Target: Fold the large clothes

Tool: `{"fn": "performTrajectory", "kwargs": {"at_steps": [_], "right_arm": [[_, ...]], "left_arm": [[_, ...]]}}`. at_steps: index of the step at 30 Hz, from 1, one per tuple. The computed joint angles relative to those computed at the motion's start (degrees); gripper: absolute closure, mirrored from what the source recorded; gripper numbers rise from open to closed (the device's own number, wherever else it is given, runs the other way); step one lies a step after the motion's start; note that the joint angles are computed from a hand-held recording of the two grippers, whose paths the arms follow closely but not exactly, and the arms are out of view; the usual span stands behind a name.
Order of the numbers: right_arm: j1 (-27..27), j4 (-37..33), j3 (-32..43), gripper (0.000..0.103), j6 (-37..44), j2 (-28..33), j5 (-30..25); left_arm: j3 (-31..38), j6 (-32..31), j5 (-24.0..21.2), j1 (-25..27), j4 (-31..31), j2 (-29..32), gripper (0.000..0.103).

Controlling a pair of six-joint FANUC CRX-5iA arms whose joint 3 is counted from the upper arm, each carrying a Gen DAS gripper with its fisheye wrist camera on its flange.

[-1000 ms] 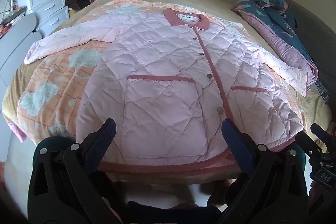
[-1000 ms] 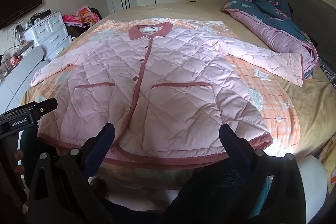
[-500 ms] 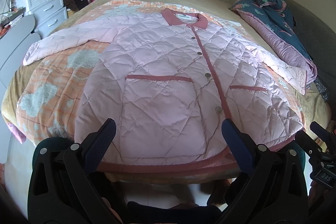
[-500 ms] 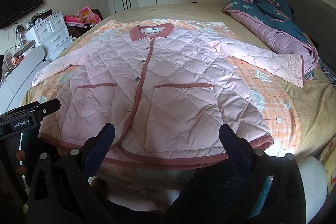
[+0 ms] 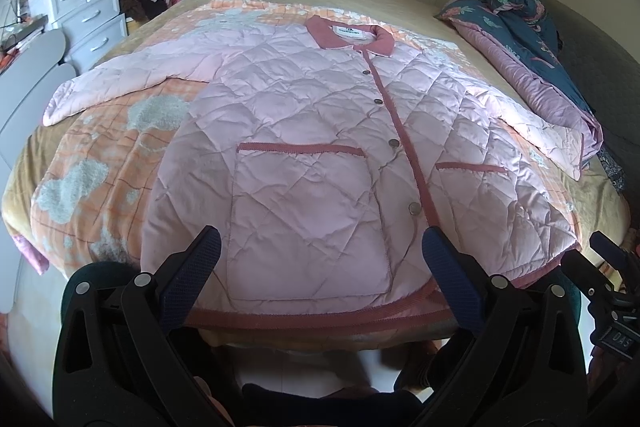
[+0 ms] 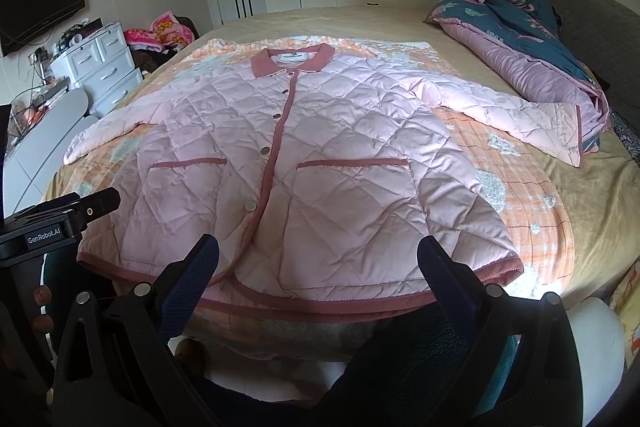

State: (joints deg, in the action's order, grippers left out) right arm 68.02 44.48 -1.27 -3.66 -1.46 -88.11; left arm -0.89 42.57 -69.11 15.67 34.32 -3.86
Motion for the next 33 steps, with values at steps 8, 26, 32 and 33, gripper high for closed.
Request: {"fn": "performTrajectory", "kwargs": {"at_steps": [8,26,32,33], "right_arm": [[0.13,0.17,-0.08,0.004,-0.03,-0.02,0.08],[-0.38,-0.09,-0.42,0.004,-0.10,-0.19,0.87],[-2.07,-1.27,-0.17,0.004,1.02,-0.07,1.92],[-2.48,-1.37,0.00,0.004,1.42,0.04,2.16]], "left_arm": [[0.09,0.17,-0.03,-0.10,-0.11,-0.02,0.009],[0.22,0.46,-0.10,-0.84,-0.61,0.00,0.009],[1.84,1.39,-0.02,-2.00,-1.96,1.60,0.009],[2.23,1.70,0.05,-2.22,-2.18,1.97,0.009]]}}
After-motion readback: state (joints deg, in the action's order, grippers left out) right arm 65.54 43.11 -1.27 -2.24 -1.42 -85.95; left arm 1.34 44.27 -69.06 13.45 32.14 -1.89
